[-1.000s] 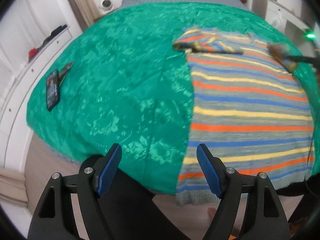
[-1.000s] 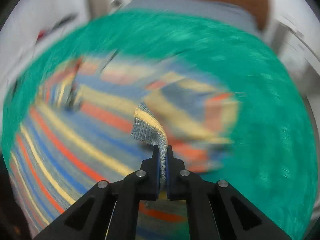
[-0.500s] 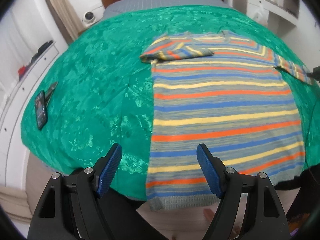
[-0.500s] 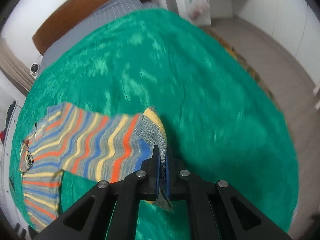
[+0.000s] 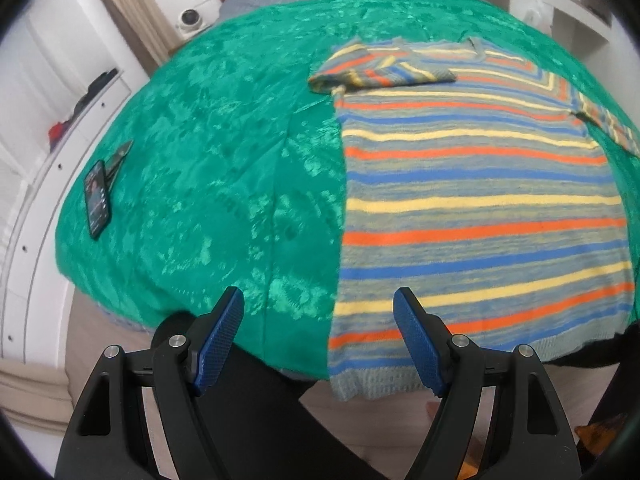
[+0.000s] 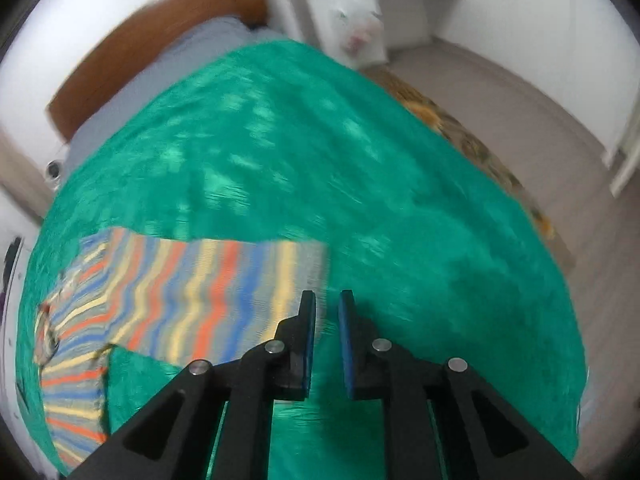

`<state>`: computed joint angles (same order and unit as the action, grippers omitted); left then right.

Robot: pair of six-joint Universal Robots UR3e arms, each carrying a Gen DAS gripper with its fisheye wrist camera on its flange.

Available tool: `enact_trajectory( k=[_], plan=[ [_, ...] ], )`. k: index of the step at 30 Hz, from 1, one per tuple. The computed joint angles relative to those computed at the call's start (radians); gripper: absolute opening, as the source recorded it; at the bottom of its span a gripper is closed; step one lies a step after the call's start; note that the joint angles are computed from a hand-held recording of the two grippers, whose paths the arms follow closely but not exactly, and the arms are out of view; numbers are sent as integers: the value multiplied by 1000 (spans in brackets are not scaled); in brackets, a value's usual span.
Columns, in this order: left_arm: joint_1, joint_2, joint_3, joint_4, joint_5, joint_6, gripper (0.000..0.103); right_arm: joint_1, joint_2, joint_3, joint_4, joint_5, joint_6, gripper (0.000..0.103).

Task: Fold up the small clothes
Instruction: 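Move the left tool to the sweater's sleeve cuff and close on it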

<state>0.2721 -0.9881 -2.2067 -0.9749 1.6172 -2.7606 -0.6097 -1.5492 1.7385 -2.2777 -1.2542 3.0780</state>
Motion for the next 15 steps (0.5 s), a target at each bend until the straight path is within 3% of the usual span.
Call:
enact_trajectory(
  k=[1,3,4,8,10,12,15],
  plan=[
    [-17,-20,14,11,5,-4,79,20,10,1,-13,12,2,20],
    [-53,-74,72,27,4,2,79,46,16,32,-22,55,-24,40],
    [-57,-92,107,28,-11,12,80,60,28,51,-25,56,-37,43],
    [-38,-185,284,40,-105,46,94,65,6,174,-115,20,-44,39],
    [-42,-285,398,60,-164,58,94,70,-72,228,-133,-22,-32,40],
    [-96,-416,501,98,-163,86,97,71,-189,290,-120,-46,-51,43],
    [-183,-682,687,165,-125,147,98,40,-387,384,-48,7,-98,49]
  ],
)
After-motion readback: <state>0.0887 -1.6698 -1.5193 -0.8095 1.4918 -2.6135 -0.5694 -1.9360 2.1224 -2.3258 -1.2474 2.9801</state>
